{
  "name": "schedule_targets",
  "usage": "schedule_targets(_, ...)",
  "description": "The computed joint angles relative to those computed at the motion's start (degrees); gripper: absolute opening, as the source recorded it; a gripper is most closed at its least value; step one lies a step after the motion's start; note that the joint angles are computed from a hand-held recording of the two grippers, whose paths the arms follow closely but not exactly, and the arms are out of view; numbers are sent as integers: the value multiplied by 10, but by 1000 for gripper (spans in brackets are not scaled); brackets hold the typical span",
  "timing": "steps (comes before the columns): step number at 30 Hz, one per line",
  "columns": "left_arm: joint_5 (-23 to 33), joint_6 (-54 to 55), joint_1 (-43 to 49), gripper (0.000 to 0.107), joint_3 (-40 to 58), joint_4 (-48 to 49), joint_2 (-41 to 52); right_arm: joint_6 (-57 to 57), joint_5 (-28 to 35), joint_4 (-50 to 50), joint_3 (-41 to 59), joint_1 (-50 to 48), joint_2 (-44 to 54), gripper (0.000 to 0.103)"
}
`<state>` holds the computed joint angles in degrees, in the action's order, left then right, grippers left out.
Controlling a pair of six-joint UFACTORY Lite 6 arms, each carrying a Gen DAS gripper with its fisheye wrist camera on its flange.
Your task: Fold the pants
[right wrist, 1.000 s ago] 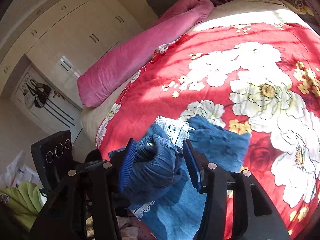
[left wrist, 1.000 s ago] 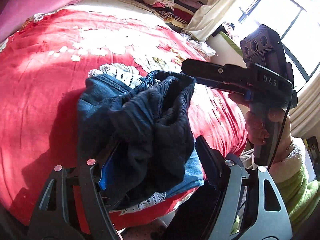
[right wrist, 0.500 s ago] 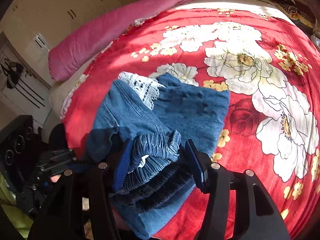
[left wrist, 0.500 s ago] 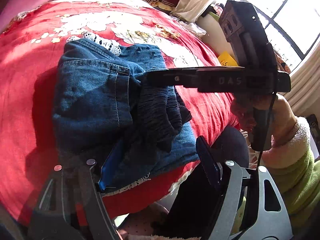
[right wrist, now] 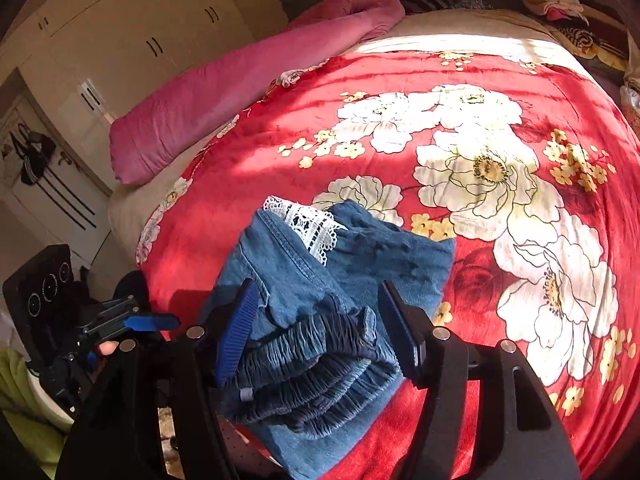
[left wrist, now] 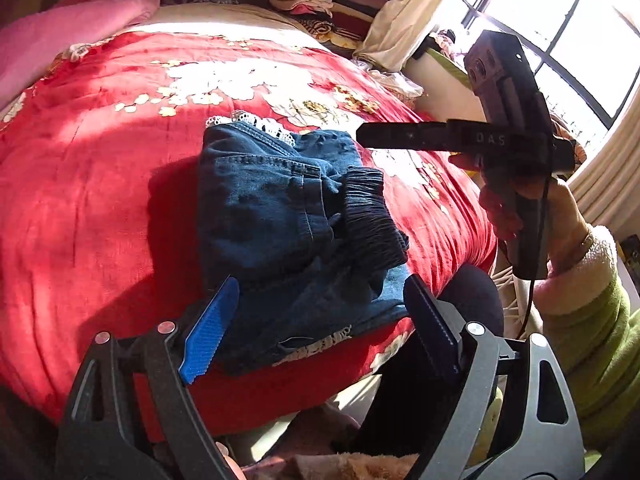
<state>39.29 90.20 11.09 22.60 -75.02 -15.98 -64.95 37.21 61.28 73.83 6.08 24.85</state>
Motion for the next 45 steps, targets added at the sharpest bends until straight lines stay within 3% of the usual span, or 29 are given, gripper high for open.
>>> schedule_targets(2, -11, 13, -10, 75, -10, -3, -7, 52, 1, -39, 61, 20, 50, 61)
schedule_targets(8, -121, 114, -127, 42, -15, -108, 17, 149, 20, -119, 199, 66, 170, 60)
schedule_targets(10, -150, 153, -159, 13, -12, -152, 37, 167, 20, -151, 218, 82, 191, 45)
schedule_targets(11, -151, 162, -167, 8, -11, -159, 45, 164, 16, -154, 214, 88, 191, 20)
schedule_targets(12, -148, 164, -172, 7, -12, -154, 51, 165, -5, -157, 199, 93, 179, 11)
schedule_targets(16, -166, 182, -206, 7, -29, -169, 44, 163, -42, -142, 188, 87, 158, 5)
schedule_targets(19, -173, 213, -214, 7, -22, -204, 71, 228, -47, -211, 246, 102, 208, 5)
schedule_targets(26, -142, 190, -173, 7, -12, -170, 90, 234, -62, -209, 261, 105, 240, 5)
schedule_targets(35, -128, 136, -155, 7, -10, -117, 76, 72, -77, -32, 27, 57, 1, 28)
schedule_targets(39, -119, 131, -144, 7, -11, -111, 75, 7, -73, 13, -77, 42, -86, 29)
schedule_targets(45, -110, 117, -131, 7, -9, -92, 71, 10, -151, -20, -168, 63, -106, 29)
